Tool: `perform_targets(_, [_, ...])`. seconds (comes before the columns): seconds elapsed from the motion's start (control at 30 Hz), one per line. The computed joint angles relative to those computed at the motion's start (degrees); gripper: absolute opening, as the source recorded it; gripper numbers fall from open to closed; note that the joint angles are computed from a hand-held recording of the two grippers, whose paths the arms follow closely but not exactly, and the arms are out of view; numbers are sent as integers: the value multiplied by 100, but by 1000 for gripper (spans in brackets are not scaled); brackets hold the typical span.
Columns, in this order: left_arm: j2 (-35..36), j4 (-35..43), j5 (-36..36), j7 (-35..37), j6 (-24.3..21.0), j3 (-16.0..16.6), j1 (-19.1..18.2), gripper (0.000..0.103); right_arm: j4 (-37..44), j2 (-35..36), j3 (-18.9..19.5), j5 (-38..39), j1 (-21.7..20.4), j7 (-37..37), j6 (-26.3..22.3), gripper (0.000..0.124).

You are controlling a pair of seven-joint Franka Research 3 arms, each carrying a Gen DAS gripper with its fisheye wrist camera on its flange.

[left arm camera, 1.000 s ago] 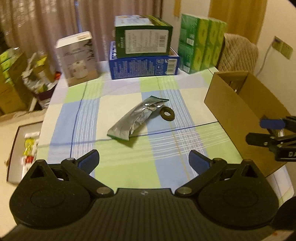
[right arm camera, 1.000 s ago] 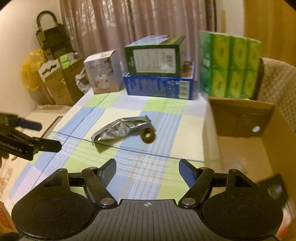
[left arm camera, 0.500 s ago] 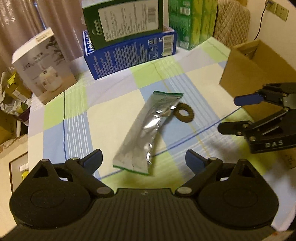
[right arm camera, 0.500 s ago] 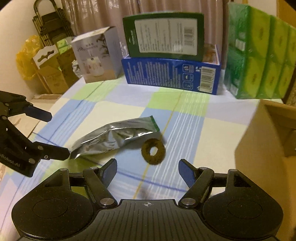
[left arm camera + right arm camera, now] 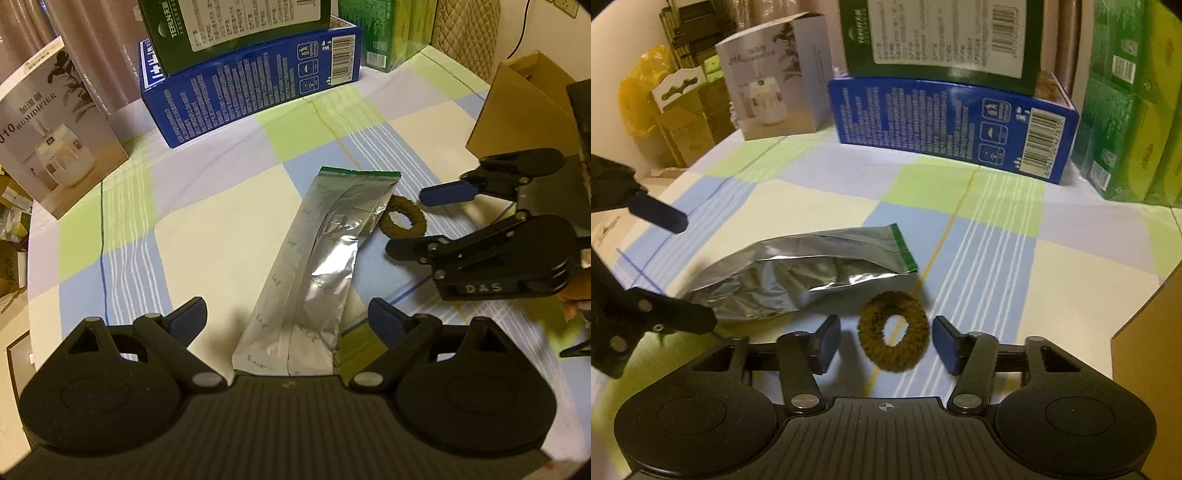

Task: Organize objects
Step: 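Grasp the silver foil bag with the left gripper while the right grasps the brown hair tie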

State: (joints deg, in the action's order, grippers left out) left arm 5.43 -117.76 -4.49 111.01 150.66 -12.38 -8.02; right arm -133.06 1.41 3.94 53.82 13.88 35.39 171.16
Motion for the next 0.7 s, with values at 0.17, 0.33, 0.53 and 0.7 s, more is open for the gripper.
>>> perform_targets(0.17, [227, 185, -8, 36, -78, -20, 23, 92, -39, -38, 5, 15, -11, -72, 46, 15])
perform_targets(0.33, [552, 506, 44, -15, -219, -79, 27, 87, -575, -438, -94, -1143, -10, 1393, 225, 14])
perform_targets(0.53, [948, 982, 318, -251, -527, -151, -55, 62, -1038, -899, -280, -1322, 140, 1813, 174, 14])
perform_targets(0.7, [1136, 1298, 638, -539, -876, -134, -153, 46, -1257, -1141, -342, -1497, 203, 2006, 65, 14])
